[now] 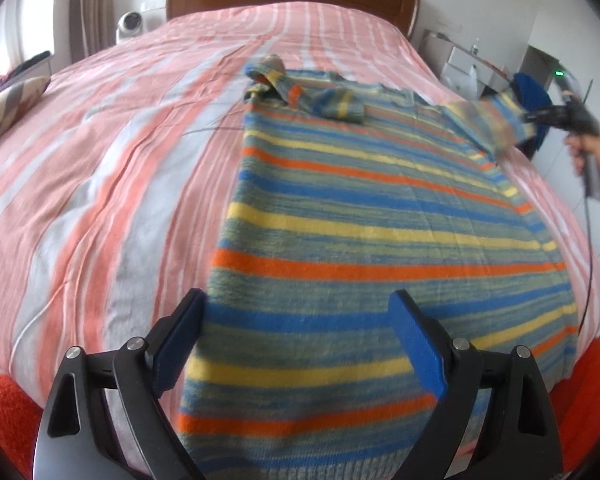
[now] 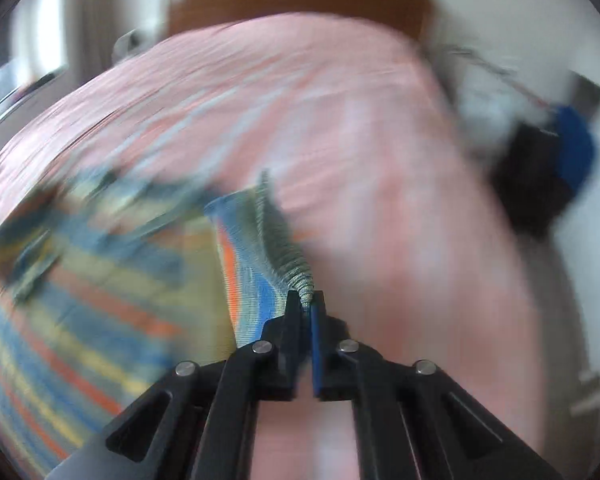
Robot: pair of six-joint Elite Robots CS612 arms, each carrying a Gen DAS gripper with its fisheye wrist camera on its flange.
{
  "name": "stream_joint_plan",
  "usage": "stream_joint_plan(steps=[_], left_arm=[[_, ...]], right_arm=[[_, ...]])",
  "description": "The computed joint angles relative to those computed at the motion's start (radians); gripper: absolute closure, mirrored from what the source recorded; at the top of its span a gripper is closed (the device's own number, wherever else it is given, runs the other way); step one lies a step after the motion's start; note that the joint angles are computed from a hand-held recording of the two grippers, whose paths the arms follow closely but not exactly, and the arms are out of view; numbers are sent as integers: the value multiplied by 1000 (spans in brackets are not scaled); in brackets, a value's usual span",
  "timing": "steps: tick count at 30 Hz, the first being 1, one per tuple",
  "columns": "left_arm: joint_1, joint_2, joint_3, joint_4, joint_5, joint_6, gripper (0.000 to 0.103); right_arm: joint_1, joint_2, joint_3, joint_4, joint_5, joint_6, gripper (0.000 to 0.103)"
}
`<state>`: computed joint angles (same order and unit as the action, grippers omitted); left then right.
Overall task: Fold small clothes
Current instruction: 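Grasp a sleeve with the right tool and pull it outward from the body, then lay the sleeve on the bed and open the right tool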
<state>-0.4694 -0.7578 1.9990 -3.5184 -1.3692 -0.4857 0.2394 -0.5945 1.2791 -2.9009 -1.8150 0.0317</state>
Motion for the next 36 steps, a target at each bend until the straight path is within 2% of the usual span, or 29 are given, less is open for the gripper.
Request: stream_joint_plan(steps=[4,8,14,17,24,27,29,32,34,36], left_arm=[[-7,3,-5,10,17,12,11],[-11,5,-2,4,31,12,10],[-17,4,0,12,46,32,10],[-19,4,-2,18,57,40,10],[-20,6,-4,21,53,37,9],[-22,4,-3,24,54,40,8],[-22,3,-1,25,52,38,7],[-25,4,0,25,56,37,5],[-29,6,-1,26,65,40,3],[-32,8,-2,26,75,42,2]], right_arm=[[-72,-65,80,-13,-86,89,99],[-121,-91,148,24,-53,191,99],[-135,-79,204,55,-82,265,100],[-145,-78,228,46,-64,289,100],[-150,-84,251,26,-37,256,100],[-157,-91,269,21,-10,276,97],[-161,-94,276,17,-28,301,92],[-169,-112,299,30,-52,354,91],[-167,-126,318,-4,-77,365,91],[-163,-138,337,-96,-34,340,85]])
